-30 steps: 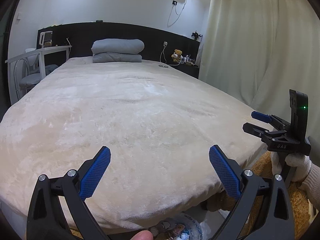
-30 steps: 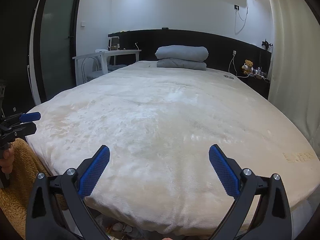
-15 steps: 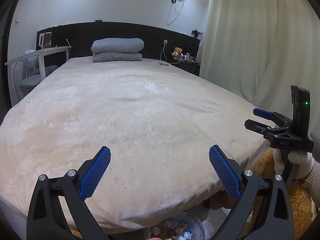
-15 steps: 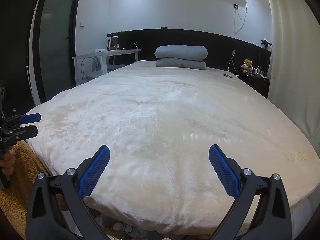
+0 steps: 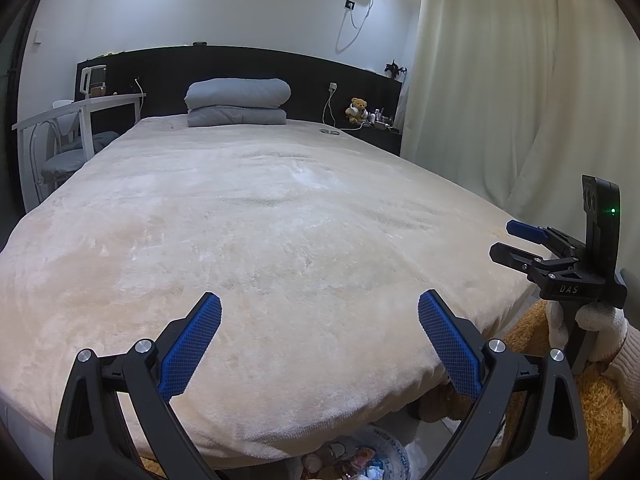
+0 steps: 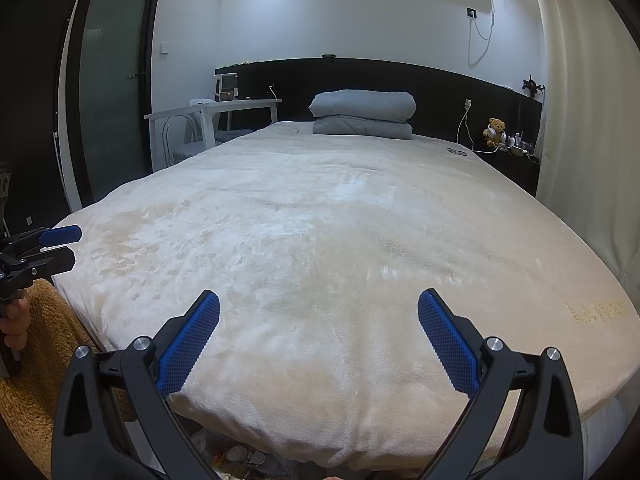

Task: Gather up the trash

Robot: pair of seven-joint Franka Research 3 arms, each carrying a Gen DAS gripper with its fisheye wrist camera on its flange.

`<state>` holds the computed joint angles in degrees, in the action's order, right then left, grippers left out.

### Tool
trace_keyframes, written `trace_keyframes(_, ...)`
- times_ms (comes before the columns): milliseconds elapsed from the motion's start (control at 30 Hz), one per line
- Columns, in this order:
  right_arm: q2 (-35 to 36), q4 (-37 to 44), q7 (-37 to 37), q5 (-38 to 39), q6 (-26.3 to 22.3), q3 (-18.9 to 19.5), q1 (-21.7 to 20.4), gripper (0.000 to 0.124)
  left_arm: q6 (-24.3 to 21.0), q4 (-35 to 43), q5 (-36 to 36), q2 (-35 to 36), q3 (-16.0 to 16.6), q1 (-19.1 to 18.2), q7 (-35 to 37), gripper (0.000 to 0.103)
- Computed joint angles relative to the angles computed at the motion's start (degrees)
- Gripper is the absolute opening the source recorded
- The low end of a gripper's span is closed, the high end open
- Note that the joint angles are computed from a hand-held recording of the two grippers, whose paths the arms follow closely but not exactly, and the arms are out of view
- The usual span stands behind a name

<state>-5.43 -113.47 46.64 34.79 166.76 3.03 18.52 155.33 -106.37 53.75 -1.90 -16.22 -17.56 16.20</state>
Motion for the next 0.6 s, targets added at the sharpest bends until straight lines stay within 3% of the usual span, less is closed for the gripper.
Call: trace_keyframes(600, -0.2, -0.2, 0.1, 0.6, 0.3, 0.0, 0.2, 0.098, 0.2, -0.1, 0.9, -0.1, 0.0, 0.2, -0.4, 0.097)
